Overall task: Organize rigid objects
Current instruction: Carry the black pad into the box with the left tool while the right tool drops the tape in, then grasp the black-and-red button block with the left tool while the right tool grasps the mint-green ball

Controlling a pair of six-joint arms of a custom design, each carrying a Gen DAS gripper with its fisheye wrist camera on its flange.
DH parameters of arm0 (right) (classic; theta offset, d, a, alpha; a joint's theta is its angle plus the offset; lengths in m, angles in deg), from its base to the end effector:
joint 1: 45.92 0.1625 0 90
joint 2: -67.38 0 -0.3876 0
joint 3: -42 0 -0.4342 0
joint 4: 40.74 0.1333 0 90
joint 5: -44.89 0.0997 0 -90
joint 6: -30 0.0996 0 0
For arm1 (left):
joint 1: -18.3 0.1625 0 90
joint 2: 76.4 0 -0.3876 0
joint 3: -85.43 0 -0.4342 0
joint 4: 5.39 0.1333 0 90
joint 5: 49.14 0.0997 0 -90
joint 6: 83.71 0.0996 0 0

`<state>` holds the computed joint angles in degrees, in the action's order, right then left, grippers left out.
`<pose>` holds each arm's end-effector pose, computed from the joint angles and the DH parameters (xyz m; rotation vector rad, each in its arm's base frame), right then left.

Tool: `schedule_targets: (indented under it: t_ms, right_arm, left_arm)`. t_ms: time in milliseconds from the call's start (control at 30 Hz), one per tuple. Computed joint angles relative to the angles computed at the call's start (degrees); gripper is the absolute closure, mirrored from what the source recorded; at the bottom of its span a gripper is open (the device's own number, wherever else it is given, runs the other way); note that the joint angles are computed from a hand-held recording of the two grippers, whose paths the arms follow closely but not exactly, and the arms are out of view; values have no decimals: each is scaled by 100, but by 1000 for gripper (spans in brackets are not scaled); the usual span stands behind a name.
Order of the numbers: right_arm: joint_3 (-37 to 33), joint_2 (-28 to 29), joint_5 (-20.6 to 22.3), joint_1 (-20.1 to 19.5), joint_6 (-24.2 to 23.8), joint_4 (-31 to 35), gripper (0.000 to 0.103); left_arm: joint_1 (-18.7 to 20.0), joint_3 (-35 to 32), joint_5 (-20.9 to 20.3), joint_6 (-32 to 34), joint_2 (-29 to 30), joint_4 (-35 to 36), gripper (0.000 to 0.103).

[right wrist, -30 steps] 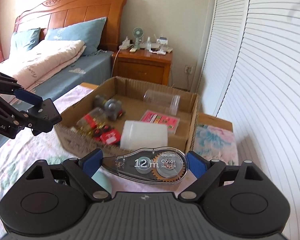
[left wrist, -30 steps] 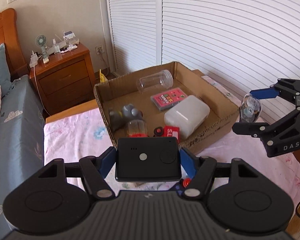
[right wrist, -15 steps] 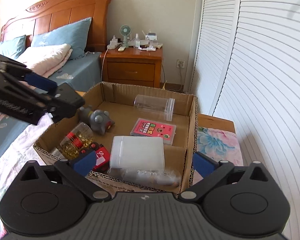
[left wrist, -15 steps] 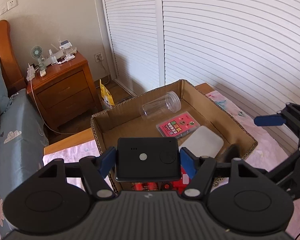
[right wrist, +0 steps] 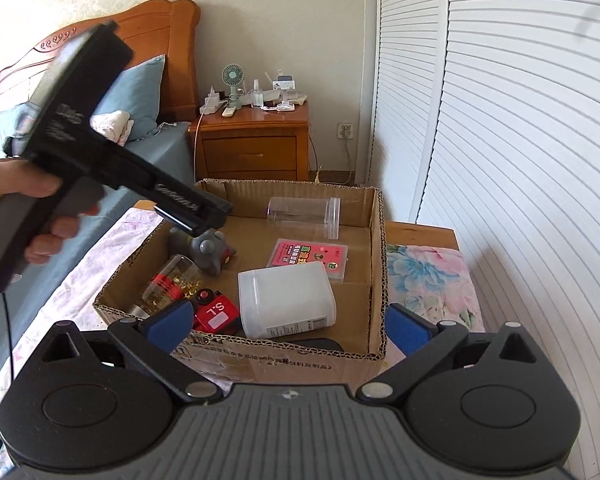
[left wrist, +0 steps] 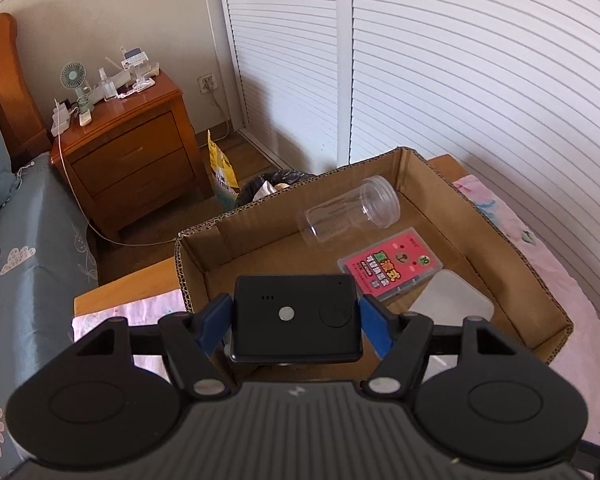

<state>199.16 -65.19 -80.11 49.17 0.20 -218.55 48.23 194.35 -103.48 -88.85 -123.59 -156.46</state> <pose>0.0981 -0.2426 0.3195 0.2404 -2.1222 1.1191 -0.3966 -0.4491 -0.0176 1.1929 2.2847 -0.4342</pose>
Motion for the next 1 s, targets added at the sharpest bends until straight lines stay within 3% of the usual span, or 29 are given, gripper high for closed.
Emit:
schedule_targets:
  t_ms: [233, 367, 500, 567, 1000]
  right_arm:
    - [66, -32, -189, 143, 110, -97, 0]
    - [108, -106, -225, 135, 175, 14, 0]
    - [110, 68, -431, 253, 108, -139, 0]
    - [120, 21, -404, 270, 130, -94, 0]
    - [246, -394, -396, 555, 247, 272, 0]
  left_arm:
    - [189, -375, 220, -220, 347, 245, 34]
    - [232, -460, 338, -510, 402, 316, 19]
    - [186, -347, 315, -552, 266, 354, 18]
    - [149, -290, 320, -558, 208, 347, 14]
    - [-294, 363, 318, -771, -531, 373, 14]
